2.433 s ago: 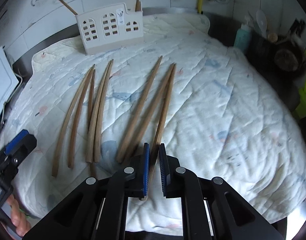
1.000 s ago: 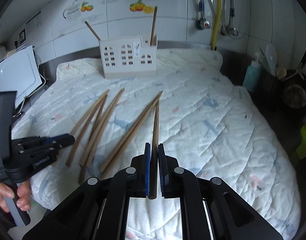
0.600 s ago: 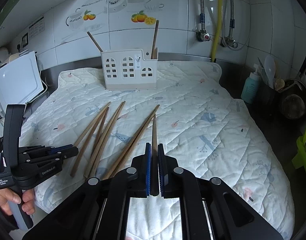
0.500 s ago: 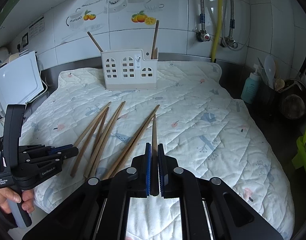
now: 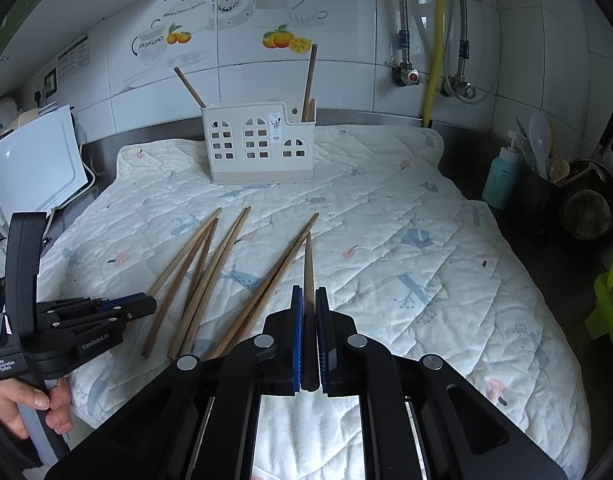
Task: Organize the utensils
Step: 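Lift both held chopsticks and carry them up toward the white holder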
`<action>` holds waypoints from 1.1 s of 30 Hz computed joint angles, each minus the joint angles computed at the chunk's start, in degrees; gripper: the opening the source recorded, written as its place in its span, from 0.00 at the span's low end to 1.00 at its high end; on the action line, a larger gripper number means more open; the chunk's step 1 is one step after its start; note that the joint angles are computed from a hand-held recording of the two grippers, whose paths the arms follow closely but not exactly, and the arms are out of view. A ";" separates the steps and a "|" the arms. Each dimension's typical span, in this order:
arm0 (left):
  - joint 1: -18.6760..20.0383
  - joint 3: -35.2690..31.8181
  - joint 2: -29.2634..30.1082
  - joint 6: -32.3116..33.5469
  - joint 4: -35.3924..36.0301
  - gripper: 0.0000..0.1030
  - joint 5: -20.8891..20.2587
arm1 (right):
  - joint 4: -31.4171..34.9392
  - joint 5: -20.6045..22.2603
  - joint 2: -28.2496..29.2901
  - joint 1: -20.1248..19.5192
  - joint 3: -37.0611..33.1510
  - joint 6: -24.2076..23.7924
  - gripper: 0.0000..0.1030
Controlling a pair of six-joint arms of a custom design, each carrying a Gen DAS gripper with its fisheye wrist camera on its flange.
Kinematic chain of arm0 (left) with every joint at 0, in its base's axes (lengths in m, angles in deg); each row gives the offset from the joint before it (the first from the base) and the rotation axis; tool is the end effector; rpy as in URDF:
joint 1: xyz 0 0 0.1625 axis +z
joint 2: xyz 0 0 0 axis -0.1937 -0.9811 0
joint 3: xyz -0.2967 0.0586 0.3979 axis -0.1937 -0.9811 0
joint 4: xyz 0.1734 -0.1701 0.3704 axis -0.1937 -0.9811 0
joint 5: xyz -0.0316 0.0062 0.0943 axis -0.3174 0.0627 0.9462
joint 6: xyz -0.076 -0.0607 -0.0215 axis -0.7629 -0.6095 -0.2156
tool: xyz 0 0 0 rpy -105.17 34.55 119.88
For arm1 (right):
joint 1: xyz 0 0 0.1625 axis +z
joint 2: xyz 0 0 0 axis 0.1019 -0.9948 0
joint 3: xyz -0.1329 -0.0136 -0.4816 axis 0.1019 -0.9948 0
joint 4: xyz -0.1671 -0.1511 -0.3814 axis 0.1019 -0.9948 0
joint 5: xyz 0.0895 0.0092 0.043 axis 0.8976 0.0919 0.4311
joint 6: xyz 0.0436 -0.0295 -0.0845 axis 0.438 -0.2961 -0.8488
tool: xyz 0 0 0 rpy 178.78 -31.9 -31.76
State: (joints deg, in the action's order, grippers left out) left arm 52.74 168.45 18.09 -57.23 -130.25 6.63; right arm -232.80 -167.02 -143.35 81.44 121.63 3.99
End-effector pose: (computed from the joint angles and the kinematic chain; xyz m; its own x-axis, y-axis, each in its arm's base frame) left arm -0.3674 -0.6129 0.0258 -0.8609 -0.1414 -0.4887 0.2681 0.6904 -0.6720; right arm 0.0914 -0.6352 0.3519 -0.6245 -0.4376 0.6469 -0.7656 0.5070 -0.3961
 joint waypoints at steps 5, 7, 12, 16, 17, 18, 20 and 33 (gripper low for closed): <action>-0.59 -0.24 -0.10 5.15 -3.09 0.05 -0.21 | 0.40 0.85 0.03 0.68 -0.96 -0.83 0.06; -0.70 -0.51 -0.28 6.49 -3.63 0.05 0.01 | 0.92 1.49 0.01 0.98 -1.63 -0.98 0.06; -0.91 -1.08 -0.61 10.91 -7.01 0.05 0.77 | 3.10 3.28 0.03 1.71 -3.74 -0.73 0.06; -0.96 -2.55 -0.86 14.79 -7.60 0.05 1.03 | 7.44 5.22 0.43 2.62 -7.13 0.11 0.06; -0.93 -2.88 -1.02 15.44 -7.65 0.05 0.94 | 9.19 5.61 0.60 2.88 -8.28 0.42 0.07; -0.84 -3.16 -1.19 16.04 -7.73 0.05 0.80 | 10.67 5.86 0.84 3.11 -9.40 0.70 0.07; -0.67 -3.68 -1.54 17.48 -8.07 0.05 0.47 | 14.06 6.31 1.44 3.61 -12.06 1.13 0.07; 0.42 -10.67 -3.16 27.98 -7.58 0.05 -0.99 | 30.00 6.95 9.03 9.02 -31.19 1.35 0.06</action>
State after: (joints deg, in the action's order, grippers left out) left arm 53.16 157.78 14.93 -29.25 -137.83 5.64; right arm -202.80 -160.07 -134.31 90.45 90.44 5.34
